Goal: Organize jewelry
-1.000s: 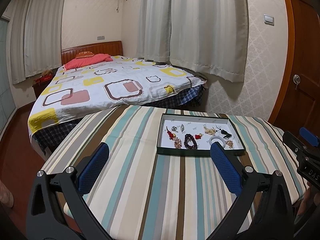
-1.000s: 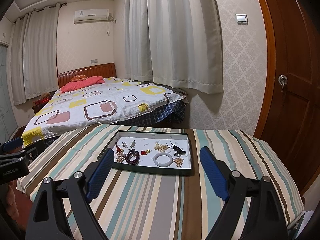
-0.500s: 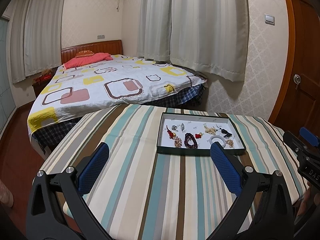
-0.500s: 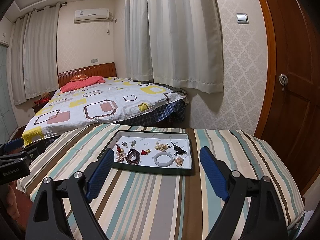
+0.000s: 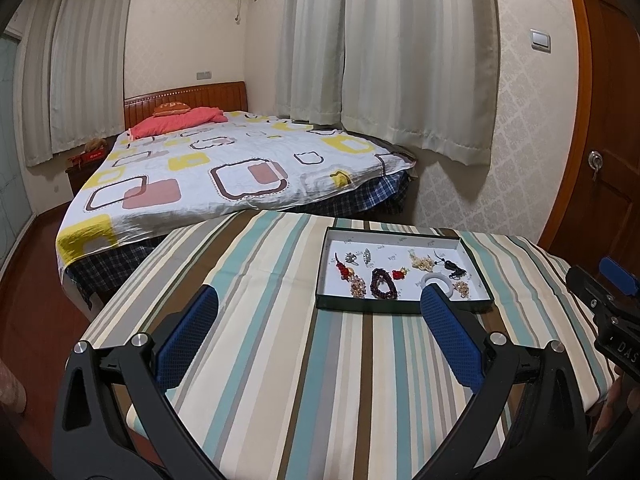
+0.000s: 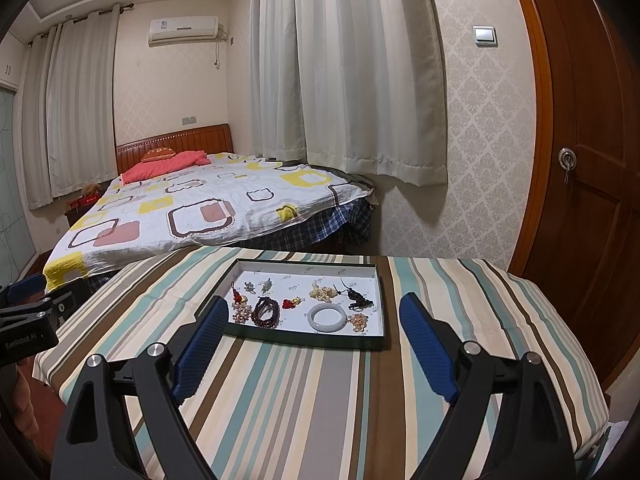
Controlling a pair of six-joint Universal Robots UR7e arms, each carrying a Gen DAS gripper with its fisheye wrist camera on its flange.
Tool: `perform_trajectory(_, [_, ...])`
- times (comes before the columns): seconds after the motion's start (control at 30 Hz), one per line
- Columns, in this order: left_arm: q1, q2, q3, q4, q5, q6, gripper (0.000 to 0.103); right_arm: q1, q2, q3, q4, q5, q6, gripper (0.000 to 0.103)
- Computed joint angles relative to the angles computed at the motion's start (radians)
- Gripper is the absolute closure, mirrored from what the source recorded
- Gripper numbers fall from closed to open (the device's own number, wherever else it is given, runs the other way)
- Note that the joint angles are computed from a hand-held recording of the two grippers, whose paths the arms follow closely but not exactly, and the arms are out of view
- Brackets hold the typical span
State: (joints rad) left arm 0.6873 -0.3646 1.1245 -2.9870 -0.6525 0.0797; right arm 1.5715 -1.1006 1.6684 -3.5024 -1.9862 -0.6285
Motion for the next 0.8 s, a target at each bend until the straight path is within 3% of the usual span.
perform_trajectory(0.47, [-0.003, 0.013, -0.012, -0.032, 0.017, 0.033, 0.004, 0.000, 0.003, 0.003, -0.003, -0.003, 0.001, 0.018])
perform_trajectory(0.67, [0.007, 0.008, -0.020, 0.017, -0.015, -0.002, 0.004, -0.003, 0.009, 0.020, -0.018, -0.002, 0.002, 0.018])
perform_trajectory(0.8, [0.014, 0.016, -0.026, -0.028, -0.039, 0.007, 0.004, -0.005, 0.009, 0.016, -0.005, -0.002, 0.003, 0.018])
